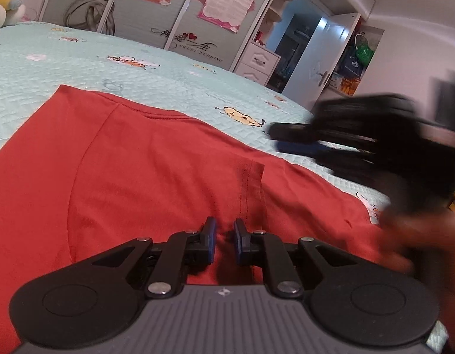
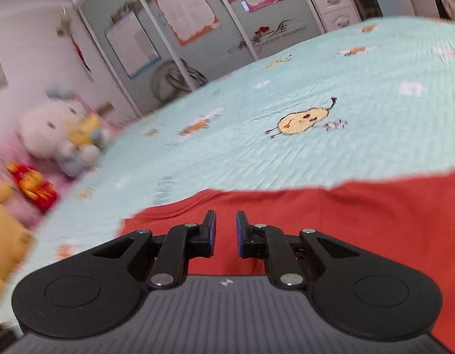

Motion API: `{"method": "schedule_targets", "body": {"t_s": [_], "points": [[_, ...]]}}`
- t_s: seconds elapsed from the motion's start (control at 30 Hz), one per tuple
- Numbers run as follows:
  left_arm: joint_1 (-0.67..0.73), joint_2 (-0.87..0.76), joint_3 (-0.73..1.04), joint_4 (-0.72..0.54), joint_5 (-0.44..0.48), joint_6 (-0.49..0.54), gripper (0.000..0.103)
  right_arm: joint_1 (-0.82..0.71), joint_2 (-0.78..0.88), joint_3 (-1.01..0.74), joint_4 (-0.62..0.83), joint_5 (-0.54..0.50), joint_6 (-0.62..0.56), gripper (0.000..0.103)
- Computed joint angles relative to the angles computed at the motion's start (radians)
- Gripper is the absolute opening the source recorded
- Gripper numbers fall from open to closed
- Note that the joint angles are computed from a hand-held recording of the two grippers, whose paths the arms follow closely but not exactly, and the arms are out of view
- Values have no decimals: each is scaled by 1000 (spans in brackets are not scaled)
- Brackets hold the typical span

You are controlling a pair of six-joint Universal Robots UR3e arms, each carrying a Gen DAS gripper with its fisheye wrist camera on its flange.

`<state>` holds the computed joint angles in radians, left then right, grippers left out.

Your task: Fold clothes

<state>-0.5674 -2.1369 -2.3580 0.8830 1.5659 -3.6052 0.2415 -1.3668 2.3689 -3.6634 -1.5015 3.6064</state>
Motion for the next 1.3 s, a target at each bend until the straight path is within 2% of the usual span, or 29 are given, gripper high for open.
{"method": "schedule_targets", "body": {"t_s": [0.03, 0.1, 0.23, 0.33, 0.4, 0.47, 0.53, 0.63, 0.73, 0.83, 0.9, 0.97, 1.1, 1.17, 1.3], "points": [[5, -5, -2, 12, -8, -5, 14, 18, 54, -54, 4, -28, -32, 12], [24, -18, -18, 50, -37, -20, 14, 51, 136, -145, 23, -81, -89, 0], [40, -37, -28, 91, -61, -36, 15, 81, 230, -283, 82, -153, -166, 0], [43, -43, -25, 97, -67, -43, 15, 69, 276, -340, 79, -145, -175, 0], [49, -46, -30, 105, -75, -46, 15, 66, 316, -393, 133, -144, -178, 0], [53, -45, -32, 108, -83, -50, 15, 66, 355, -465, 262, -140, -193, 0], [58, -45, -35, 112, -88, -52, 15, 77, 359, -480, 271, -162, -195, 0], [63, -49, -39, 121, -94, -50, 15, 55, 352, -452, 242, -125, -193, 0], [83, -60, -55, 152, -121, -57, 15, 20, 324, -373, 149, -65, -154, 0], [93, -64, -59, 160, -134, -63, 16, 4, 246, -176, -116, -65, -64, 0], [88, -60, -55, 149, -125, -61, 16, -22, 118, -3, -196, -48, 16, 1], [72, -53, -45, 129, -102, -54, 16, -61, -15, 168, -254, 4, 48, 2], [54, -42, -38, 105, -72, -44, 16, -82, -190, 265, -149, 50, -17, 3], [51, -44, -41, 111, -68, -42, 16, -64, -145, 184, -85, 37, -27, 3], [76, -71, -59, 169, -104, -56, 16, -47, 53, -41, 27, 40, -22, 3]]}}
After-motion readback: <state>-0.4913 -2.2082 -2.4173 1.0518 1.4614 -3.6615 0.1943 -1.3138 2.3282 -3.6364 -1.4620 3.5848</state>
